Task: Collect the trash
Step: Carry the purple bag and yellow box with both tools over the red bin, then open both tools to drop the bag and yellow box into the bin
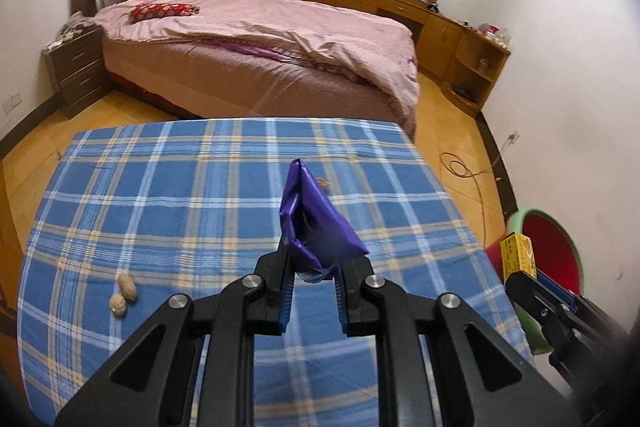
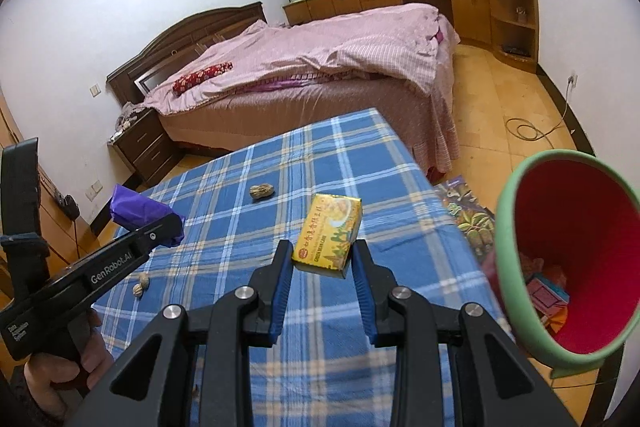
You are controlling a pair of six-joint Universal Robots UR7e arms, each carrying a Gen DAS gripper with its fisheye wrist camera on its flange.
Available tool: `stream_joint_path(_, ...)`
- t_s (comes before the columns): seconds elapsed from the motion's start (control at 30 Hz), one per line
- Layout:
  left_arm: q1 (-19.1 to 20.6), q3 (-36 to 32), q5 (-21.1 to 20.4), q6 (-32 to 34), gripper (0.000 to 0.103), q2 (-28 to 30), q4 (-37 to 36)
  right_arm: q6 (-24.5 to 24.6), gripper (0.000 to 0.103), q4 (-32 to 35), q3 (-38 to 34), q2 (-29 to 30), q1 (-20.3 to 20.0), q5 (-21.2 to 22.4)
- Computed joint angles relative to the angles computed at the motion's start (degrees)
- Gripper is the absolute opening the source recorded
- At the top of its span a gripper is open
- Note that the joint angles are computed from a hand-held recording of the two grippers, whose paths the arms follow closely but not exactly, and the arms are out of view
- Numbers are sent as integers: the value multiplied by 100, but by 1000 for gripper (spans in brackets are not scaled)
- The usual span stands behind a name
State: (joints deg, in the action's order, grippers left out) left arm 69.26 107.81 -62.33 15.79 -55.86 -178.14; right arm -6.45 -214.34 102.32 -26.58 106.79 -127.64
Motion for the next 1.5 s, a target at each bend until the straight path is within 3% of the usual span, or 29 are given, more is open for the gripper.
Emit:
stream_joint_path(0.67,-618,713,-256,99,17,-200,-135,-208,33,-1431,1188,-595,113,-410)
stream_joint_path(1.5,-1227,642,-646,276,17,516,143,-12,33,-2630,2287,-1128,-481,-605)
